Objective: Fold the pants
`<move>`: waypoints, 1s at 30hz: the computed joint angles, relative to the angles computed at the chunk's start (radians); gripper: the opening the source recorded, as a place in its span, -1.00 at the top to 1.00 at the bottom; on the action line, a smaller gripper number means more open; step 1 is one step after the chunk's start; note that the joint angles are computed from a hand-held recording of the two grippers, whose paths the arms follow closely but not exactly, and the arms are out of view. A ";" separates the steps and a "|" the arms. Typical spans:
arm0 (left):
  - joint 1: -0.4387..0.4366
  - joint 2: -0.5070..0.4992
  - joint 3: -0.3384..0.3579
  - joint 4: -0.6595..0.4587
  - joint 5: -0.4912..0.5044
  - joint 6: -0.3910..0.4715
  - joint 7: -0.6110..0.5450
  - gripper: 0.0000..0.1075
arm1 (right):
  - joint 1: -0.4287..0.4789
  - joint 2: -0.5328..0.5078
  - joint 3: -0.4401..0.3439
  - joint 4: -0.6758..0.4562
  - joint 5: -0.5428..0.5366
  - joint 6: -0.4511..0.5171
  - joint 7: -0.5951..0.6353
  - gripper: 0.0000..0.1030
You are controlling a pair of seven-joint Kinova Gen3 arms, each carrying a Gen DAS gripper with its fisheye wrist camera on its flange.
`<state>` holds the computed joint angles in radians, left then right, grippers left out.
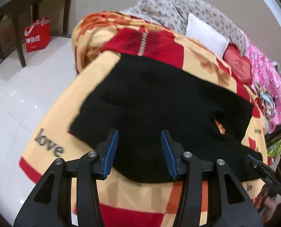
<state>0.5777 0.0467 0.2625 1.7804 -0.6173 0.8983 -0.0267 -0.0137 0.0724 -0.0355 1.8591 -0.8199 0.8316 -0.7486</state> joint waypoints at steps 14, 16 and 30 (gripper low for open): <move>0.010 0.139 -0.121 -0.166 0.074 0.009 -0.247 -0.08 | -0.113 0.088 -0.084 -0.288 0.260 -0.046 -0.091 0.10; -0.046 0.163 -0.113 -0.206 0.127 0.009 -0.322 -0.09 | -0.206 0.144 -0.036 -0.381 0.342 -0.056 -0.099 0.09; -0.111 0.324 -0.210 -0.384 0.277 0.026 -0.564 -0.39 | -0.272 0.456 -0.103 -0.751 0.706 0.132 -0.267 0.63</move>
<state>0.4667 0.3707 0.0522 1.3961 -0.3400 0.9243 -0.5905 -0.2859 0.5281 -0.1389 1.1085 -0.1141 0.9640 -1.0159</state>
